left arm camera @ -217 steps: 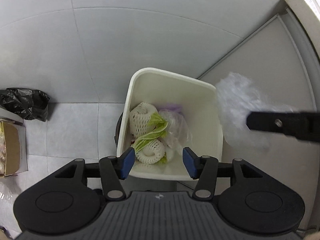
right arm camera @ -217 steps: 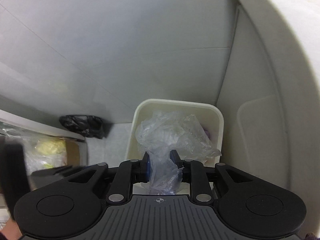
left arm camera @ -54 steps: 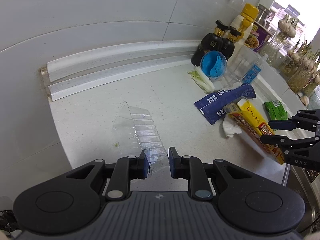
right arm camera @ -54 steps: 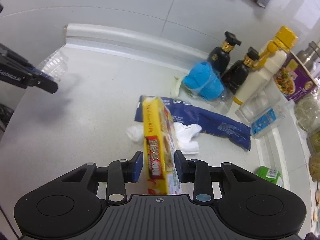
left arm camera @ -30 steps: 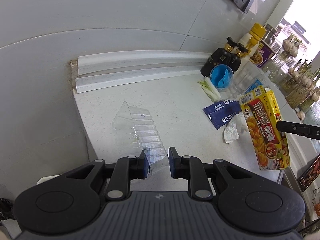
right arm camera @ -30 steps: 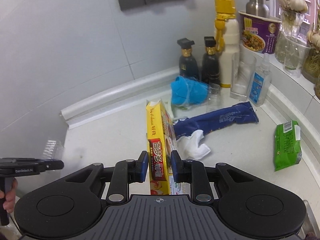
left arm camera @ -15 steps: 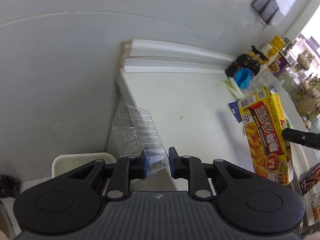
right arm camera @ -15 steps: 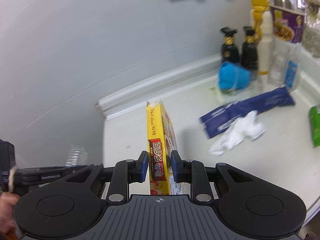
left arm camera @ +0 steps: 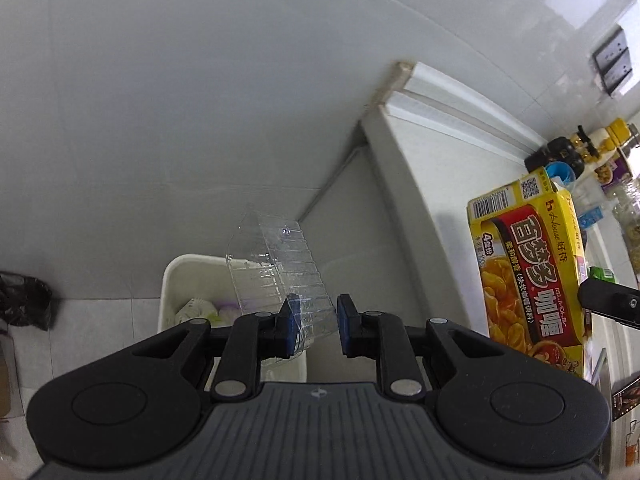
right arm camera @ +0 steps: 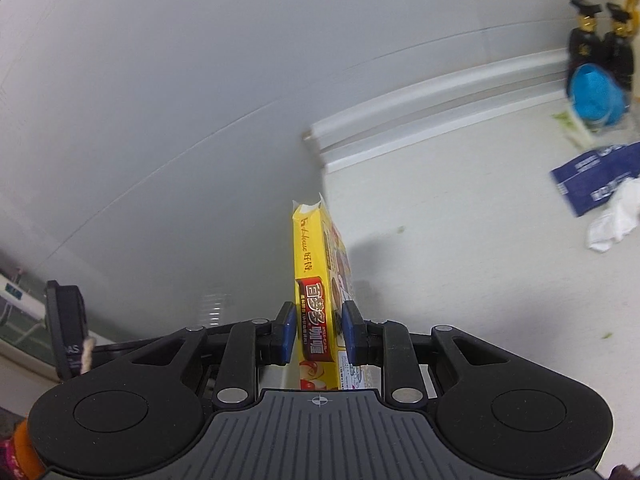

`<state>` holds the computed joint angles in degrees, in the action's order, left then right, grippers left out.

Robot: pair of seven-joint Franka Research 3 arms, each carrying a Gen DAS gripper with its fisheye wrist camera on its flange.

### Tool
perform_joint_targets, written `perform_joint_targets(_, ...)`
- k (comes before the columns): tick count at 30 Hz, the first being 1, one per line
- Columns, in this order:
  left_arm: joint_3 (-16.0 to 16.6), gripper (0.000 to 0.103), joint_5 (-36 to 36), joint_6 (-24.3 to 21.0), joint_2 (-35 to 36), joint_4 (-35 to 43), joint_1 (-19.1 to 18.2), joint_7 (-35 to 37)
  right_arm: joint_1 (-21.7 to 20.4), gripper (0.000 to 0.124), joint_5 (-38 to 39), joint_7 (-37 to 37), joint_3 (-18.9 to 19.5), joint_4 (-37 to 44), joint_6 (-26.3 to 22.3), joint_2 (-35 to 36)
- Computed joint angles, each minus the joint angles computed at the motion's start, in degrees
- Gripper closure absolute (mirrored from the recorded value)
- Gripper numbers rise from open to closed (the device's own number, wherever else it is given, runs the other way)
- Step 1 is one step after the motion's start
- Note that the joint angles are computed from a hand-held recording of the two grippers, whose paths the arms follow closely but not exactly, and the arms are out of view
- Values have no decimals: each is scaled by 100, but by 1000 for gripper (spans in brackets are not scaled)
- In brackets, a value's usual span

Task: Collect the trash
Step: 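Carry the clear tray with the left tool while the right tool carries the yellow box to the bin, then open both tools to drop the tray and yellow box into the bin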

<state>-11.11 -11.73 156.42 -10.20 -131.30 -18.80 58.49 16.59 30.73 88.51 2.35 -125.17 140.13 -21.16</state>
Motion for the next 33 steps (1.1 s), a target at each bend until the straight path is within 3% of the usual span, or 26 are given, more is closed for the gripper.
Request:
perform_joint_targets(6, 332, 85, -1012, 218, -142, -426, -243, 779, 224, 102, 257, -34, 91, 213, -68, 307)
perform_joint_targets(16, 375, 85, -1790, 143, 189, -597, -164, 1473, 325, 102, 18, 396, 312, 735, -497, 1136)
perform_joint_targets(24, -5, 85, -2196, 57, 1132, -111, 257, 2078, 449, 102, -645, 866, 450, 1584, -719, 2429)
perform_joint_targets(30, -303, 86, -2062, 69, 1667, 142, 578, 2236, 503, 102, -895, 1274, 420, 2108, -991, 3143)
perform_joint_targets(33, -379, 76, -1689, 133, 1806, 152, 649, 2031, 529, 103, -1092, 1364, 403, 2351, -1177, 3418)
